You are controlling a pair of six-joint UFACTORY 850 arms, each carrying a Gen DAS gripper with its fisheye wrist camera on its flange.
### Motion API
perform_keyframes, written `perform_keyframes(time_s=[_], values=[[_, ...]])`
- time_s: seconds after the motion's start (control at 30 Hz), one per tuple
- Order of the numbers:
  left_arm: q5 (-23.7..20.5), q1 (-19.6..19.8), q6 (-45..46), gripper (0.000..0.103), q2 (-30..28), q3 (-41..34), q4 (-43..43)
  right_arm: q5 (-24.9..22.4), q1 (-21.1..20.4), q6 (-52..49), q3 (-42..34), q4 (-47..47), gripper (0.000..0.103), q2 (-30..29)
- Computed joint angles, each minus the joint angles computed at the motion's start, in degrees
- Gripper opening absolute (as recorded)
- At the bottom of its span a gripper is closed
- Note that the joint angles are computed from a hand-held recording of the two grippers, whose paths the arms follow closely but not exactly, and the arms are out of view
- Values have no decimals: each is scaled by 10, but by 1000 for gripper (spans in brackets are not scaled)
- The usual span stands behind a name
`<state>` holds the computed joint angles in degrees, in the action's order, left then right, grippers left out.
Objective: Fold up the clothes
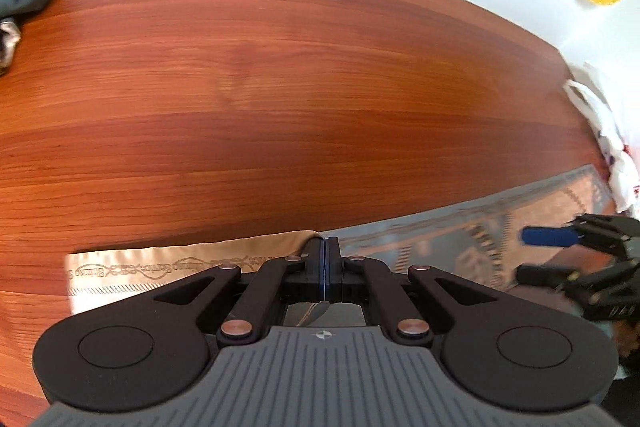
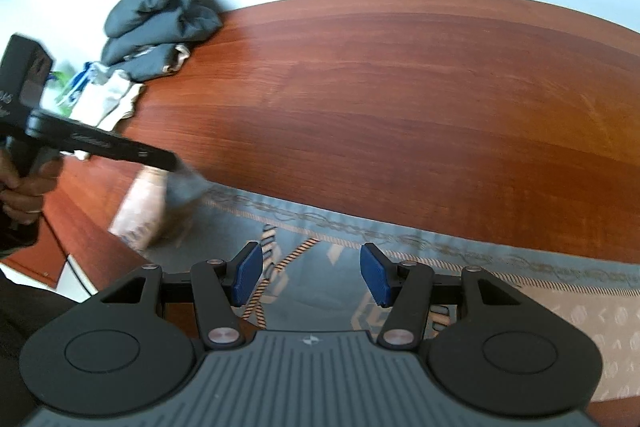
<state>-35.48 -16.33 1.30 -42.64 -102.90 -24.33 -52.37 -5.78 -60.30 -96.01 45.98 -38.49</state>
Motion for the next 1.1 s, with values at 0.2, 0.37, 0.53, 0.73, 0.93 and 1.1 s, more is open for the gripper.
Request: perform_keyframes(time_s=[0.2,0.37,0.53,0.73,0.93,1.1], values=[[-17,-27,-21,0,-46,-73,-14,-33,-12,-37,-5,25,61,-1],[-16,-47,-31,0,-73,-119,-32,-42,-17,-61,-2,31,61,5],[-18,-59,-28,0,-80,-136,-41,-29,-21,-62,9,35,61,9],[-24,-68,-21,0,-82,-137,-56,-8,-21,-73,19,34,61,13],[-16,-67,1,0,-72,-122,-72,48,-13,-119,55,3,60,30],[-21,-67,12,0,-68,-118,-81,110,0,-189,97,5,56,45]])
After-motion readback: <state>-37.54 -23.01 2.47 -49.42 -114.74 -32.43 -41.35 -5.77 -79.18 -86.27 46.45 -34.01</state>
